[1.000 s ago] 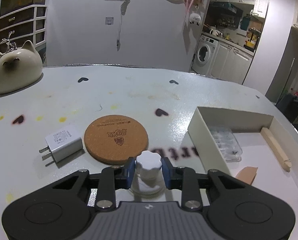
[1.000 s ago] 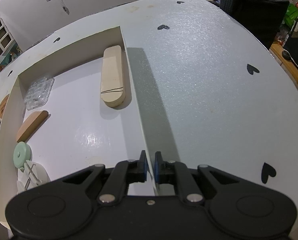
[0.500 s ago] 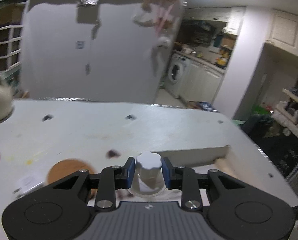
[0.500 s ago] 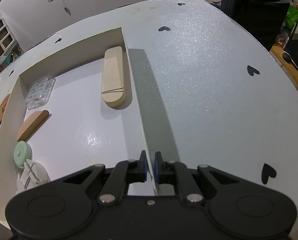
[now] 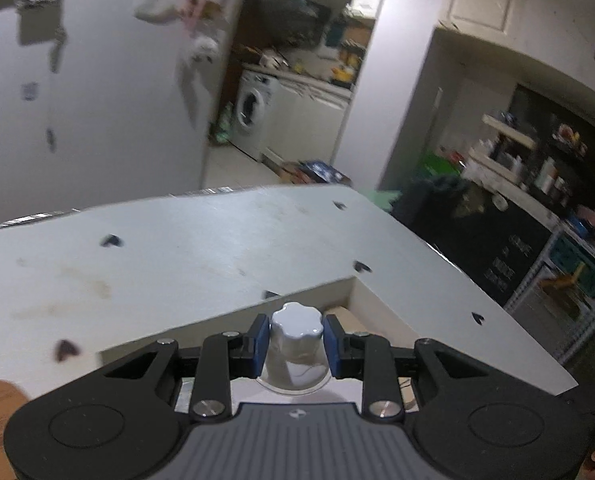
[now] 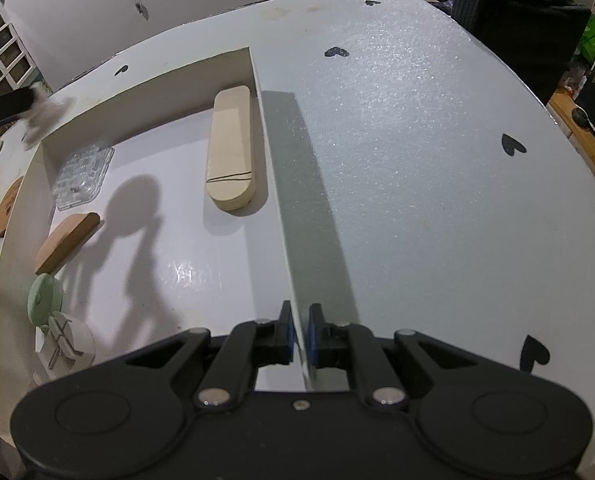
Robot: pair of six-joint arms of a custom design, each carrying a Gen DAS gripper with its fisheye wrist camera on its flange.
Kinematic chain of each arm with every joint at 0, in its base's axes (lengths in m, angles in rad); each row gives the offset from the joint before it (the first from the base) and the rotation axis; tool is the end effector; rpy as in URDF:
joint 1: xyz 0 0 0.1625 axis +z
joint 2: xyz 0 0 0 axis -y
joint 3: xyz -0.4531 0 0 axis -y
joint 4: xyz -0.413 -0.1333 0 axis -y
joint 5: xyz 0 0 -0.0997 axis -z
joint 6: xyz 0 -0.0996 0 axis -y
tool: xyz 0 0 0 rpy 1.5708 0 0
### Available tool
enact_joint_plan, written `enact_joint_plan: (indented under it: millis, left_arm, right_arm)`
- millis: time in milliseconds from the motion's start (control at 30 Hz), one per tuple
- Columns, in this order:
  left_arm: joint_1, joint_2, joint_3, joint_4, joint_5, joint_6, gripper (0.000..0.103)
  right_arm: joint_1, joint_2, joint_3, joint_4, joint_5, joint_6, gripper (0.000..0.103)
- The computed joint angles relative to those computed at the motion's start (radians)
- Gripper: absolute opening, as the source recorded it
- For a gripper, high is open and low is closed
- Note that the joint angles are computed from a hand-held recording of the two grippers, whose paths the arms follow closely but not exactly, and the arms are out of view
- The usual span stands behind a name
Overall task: Organize rigid objects
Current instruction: 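Carry the white holder into the tray and open the left tool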
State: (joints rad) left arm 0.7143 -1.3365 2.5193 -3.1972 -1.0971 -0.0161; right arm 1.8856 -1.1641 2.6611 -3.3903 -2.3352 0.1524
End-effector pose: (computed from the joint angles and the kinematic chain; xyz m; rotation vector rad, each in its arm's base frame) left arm -0.1772 -0.3902 0.1837 0.9943 2.5958 -0.8504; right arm 0.1625 -0.2910 0.1302 0.0383 -2.4076 0.6038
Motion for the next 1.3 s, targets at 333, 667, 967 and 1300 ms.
enact_joint_plan:
  millis: [333,667,967,1300]
  left_arm:
    - [0.065,0.165,-0.101,0.048,-0.033,0.039,0.031]
    - [0.100,0.199,-0.128,0.078,-0.007,0.001,0.031]
    - [0.091,0.194,-0.116,0.100,-0.003,-0.035,0.052]
    - [0.062,0.166,-0.081,0.108,0.010,-0.060,0.085]
  right_arm:
    - [-0.003,-0.006,-0.006,0.022,0.003,0.004,0.008]
    - [-0.009,-0.006,0.006,-0.006,0.010,0.002,0.008]
    - [-0.008,-0.017,-0.001,0.024,0.009,0.004,0.008]
    - [-0.007,-0.011,0.000,0.013,0.009,-0.002,0.008]
